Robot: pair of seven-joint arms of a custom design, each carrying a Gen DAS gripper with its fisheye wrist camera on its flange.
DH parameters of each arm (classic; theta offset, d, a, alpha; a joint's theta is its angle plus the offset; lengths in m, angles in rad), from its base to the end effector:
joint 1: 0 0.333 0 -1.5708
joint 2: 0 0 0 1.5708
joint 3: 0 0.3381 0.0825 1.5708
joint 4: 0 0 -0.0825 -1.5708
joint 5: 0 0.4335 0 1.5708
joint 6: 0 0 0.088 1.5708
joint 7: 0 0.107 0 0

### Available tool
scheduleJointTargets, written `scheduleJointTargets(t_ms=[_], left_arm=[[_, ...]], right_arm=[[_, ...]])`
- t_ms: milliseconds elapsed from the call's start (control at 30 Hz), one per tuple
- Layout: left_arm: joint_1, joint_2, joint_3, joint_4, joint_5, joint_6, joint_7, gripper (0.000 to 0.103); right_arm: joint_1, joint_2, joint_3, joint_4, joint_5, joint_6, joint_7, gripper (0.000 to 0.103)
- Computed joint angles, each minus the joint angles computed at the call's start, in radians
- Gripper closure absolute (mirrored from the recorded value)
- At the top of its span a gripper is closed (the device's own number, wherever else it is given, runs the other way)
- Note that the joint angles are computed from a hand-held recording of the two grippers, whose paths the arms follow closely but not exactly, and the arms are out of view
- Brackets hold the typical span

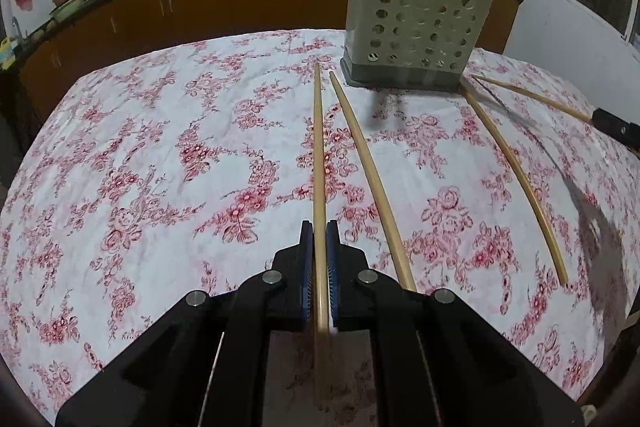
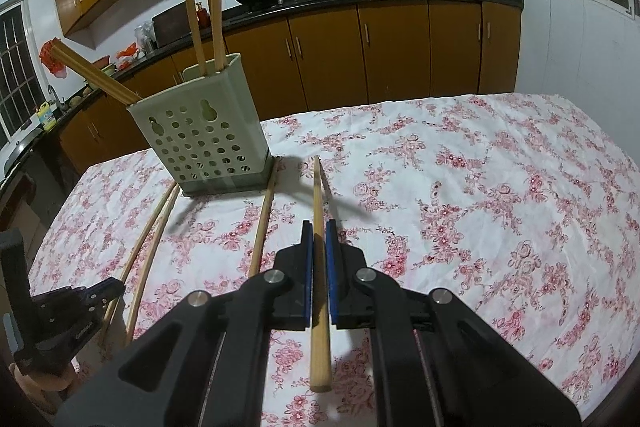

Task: Organize utensils
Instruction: 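Lift the chopsticks upright with both tools and carry them over the caddy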

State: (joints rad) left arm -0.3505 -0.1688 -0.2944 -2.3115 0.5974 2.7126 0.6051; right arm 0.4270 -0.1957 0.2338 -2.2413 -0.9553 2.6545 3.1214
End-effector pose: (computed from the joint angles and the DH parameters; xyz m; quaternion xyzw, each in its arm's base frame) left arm 0.4356 -0.3578 0.4620 -0.6077 0.7192 -0.2637 0.2095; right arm 0.4309 0.3703 0.5039 -0.5900 0.6833 -0.2476 0.3518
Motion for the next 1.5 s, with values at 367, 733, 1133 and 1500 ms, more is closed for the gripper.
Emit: scheduleJointTargets(t_ms=[367,733,1133,1500], left_arm=[[0.006,-0.044,-0.005,-0.005,0.031,-0.003,0.010,0.096],[0.106,-0.149,-0.035,0.029,0.200,0.098,-0.187,0.096],[0.123,-0.192,-0.030,0.117,0.221,0.188,-0.169,0.096],[0.289,-0.145,-0.175,0.267,0.457,0.272,-0.425,0.096]], right_arm=[[-0.021,-0.054,0.018,0.004,-0.092,-0.011,0.052,0.095],[-0.049,-0.106,0.048,0.035,-0.190,-0.023,0.095,0.095],[-0.104,-0.153,0.049,0.095,-0.251,0.160,0.143,0.095],[-0.148,-0.079,0.112,0.281,-0.553,0.112,0.334,0.095]])
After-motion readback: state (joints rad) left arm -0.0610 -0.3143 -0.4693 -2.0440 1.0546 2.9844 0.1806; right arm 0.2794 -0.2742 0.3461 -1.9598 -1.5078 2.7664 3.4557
